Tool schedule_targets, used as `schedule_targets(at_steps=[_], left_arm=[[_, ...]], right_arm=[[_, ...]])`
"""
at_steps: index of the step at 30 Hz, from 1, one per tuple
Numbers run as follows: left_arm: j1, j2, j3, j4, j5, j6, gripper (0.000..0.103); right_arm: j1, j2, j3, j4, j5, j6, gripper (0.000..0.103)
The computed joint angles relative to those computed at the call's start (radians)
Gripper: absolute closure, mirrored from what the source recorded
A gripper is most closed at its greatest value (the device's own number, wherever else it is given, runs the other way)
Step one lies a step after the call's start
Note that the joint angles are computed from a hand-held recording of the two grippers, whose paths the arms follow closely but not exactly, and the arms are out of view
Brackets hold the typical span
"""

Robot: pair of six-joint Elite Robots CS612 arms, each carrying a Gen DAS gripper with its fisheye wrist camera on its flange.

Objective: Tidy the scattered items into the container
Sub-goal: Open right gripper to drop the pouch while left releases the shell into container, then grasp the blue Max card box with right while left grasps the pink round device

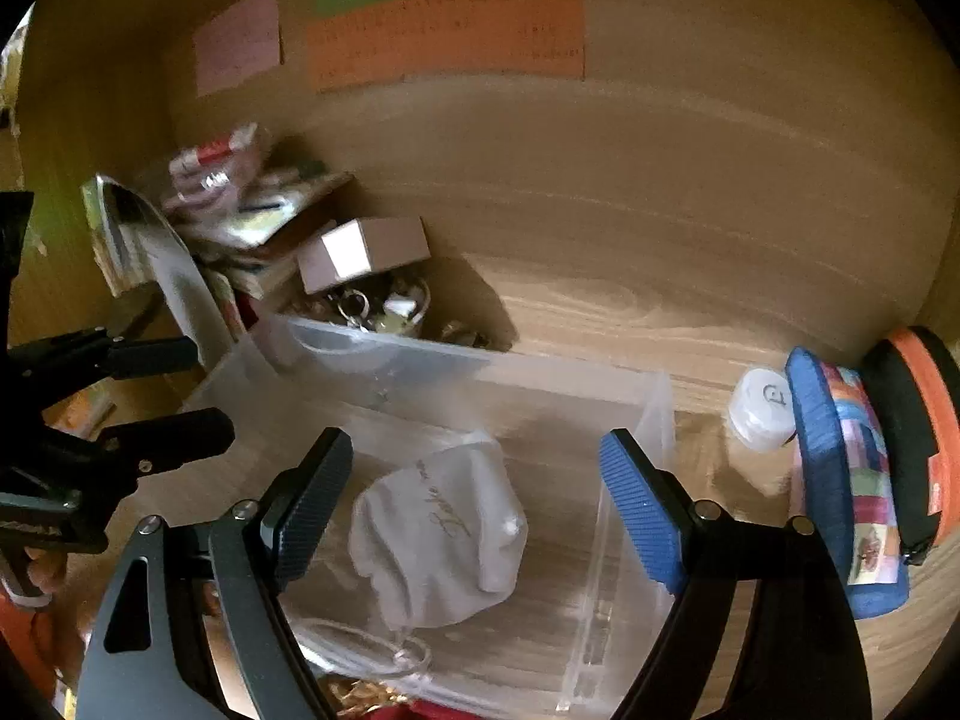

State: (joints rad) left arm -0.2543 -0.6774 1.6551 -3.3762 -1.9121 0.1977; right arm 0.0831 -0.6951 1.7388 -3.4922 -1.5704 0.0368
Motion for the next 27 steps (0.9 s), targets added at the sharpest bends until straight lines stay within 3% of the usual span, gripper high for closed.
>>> schedule_targets(at_steps=[9, 13, 17, 27], left_arm=[[0.007, -0.054, 0.109, -0.186, 0.048, -0.018, 0.005], [0.017, -0.074, 0.15, -0.233, 0.04, -0.032, 0.004], [0.023, -0.083, 0.187, -0.264, 0.04, -0.035, 0.003], [0.017, -0.073, 0.269, -0.308, 0.106, 0.01, 0.003]], right_arm=[[0.015, -0.065, 0.102, -0.113, -0.027, 0.002, 0.016], [0.019, -0.09, 0.155, -0.165, -0.037, 0.017, 0.015], [0.022, -0.104, 0.203, -0.228, -0.062, 0.026, 0.004], [0.024, -0.101, 0.293, -0.295, -0.119, 0.077, 0.003]])
